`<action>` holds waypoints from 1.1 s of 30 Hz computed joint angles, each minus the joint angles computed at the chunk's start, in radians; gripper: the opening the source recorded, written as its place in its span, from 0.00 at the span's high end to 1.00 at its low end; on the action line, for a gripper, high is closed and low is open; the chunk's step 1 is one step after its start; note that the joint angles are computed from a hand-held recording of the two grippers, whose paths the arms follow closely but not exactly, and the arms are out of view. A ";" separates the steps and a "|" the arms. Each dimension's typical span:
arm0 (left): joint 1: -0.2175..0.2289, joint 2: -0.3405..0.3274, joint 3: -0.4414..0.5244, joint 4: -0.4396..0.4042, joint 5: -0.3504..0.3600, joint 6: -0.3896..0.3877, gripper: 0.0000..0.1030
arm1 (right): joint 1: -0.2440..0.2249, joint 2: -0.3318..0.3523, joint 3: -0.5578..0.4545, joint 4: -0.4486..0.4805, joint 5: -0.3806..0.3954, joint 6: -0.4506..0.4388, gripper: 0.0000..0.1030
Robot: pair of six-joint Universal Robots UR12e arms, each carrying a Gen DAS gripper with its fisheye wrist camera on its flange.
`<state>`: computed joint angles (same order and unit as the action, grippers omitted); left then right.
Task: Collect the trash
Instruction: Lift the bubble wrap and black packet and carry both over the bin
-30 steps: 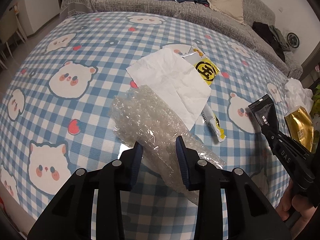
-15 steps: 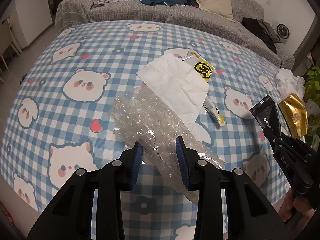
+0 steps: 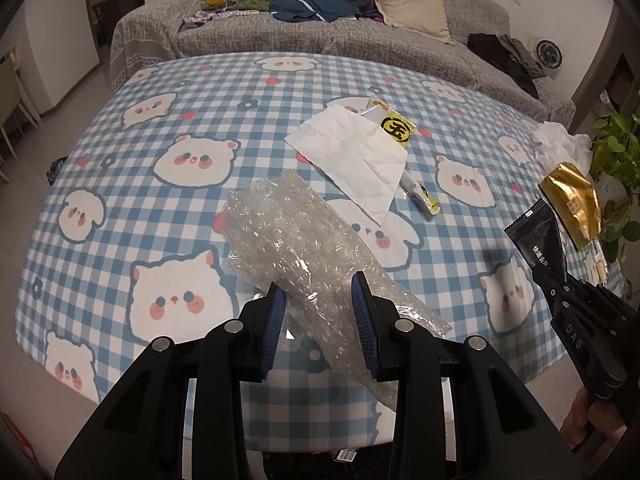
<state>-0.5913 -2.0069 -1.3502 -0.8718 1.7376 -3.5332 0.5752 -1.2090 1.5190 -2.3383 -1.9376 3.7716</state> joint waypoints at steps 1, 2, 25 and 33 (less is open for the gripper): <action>-0.002 0.005 -0.007 0.002 0.002 0.003 0.68 | 0.005 -0.003 0.004 0.001 -0.006 0.005 0.87; -0.003 0.010 -0.015 0.006 0.002 0.006 0.68 | 0.008 -0.006 0.008 0.002 -0.008 0.008 0.87; -0.039 0.154 -0.201 0.103 0.020 -0.016 0.68 | 0.116 -0.081 0.110 -0.053 -0.079 0.096 0.87; -0.049 0.199 -0.263 0.136 0.021 -0.018 0.68 | 0.144 -0.086 0.122 -0.065 -0.089 0.108 0.87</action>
